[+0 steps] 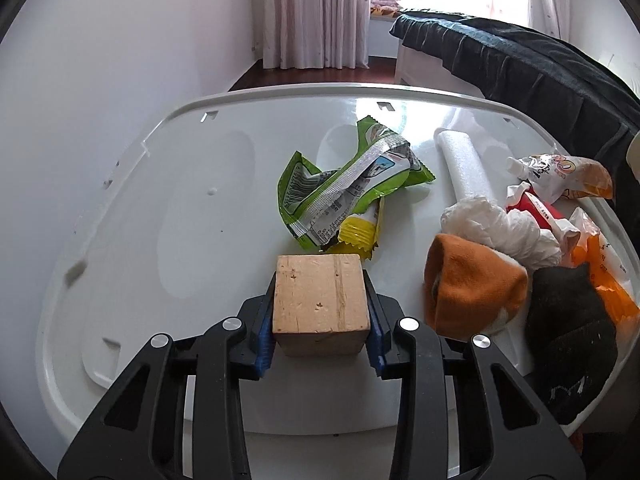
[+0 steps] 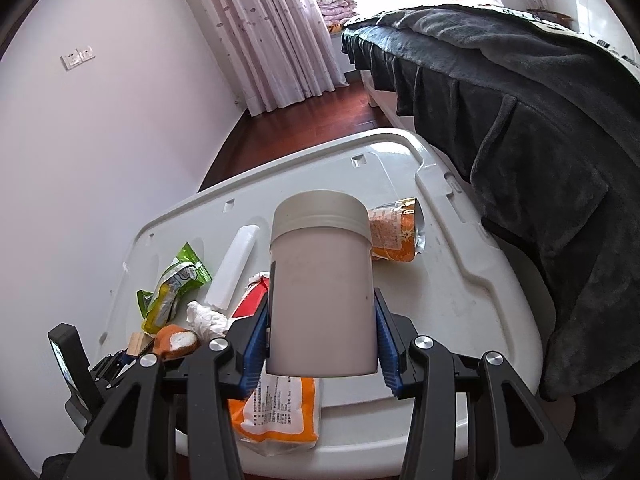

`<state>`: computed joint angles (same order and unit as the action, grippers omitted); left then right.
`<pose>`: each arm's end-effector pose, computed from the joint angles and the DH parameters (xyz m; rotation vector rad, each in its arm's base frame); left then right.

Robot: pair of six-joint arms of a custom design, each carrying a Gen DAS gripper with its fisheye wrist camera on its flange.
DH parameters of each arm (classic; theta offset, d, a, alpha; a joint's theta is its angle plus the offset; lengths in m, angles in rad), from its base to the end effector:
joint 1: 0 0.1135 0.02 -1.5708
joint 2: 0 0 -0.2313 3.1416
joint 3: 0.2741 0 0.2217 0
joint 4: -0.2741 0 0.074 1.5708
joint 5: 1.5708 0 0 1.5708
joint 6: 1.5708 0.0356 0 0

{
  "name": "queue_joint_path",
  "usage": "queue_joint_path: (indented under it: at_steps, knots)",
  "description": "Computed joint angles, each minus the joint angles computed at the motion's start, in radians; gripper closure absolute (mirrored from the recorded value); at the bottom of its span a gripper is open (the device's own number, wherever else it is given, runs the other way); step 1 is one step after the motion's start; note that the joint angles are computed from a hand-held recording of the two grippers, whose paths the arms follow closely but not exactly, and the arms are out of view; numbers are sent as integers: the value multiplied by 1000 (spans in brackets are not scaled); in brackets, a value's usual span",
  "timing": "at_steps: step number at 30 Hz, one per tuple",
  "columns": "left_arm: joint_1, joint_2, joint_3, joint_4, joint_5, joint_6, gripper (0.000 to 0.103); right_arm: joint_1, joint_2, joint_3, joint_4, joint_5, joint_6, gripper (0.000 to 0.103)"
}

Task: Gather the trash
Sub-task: 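Drop the wooden block into the bin while the right gripper drops the white bottle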

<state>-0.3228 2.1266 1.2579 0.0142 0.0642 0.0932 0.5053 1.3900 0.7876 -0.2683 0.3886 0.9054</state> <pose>0.3763 -0.1283 0.1032 0.5306 2.3725 -0.1818 0.2316 0.1127 0.1878 0.6353 2.2797 0.2050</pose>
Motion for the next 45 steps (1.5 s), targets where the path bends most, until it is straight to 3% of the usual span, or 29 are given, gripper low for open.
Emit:
queue_joint_path:
  at_steps: [9, 16, 21, 25, 29, 32, 38, 45]
  knots:
    - [9, -107, -104, 11, 4, 1, 68, 60, -18, 7, 2, 50, 9, 57]
    - [51, -380, -310, -10, 41, 16, 68, 221, -20, 29, -25, 160, 68, 57]
    - [100, -643, -495, -70, 111, 54, 68, 491, 37, 72, -150, 335, 270, 57]
    - [174, -891, -664, -201, 183, 132, 68, 727, 188, 175, -304, 417, 481, 57]
    - [242, -1083, -820, -319, 217, 233, 68, 900, 365, 253, -340, 375, 692, 57]
    - [280, -1142, -903, -360, 230, 291, 68, 945, 446, 277, -304, 320, 766, 57]
    - [315, -1086, -952, -324, 215, 330, 68, 950, 555, 378, -314, 259, 712, 57]
    - [301, -1037, -962, -286, 187, 333, 68, 920, 564, 317, -235, 176, 724, 56]
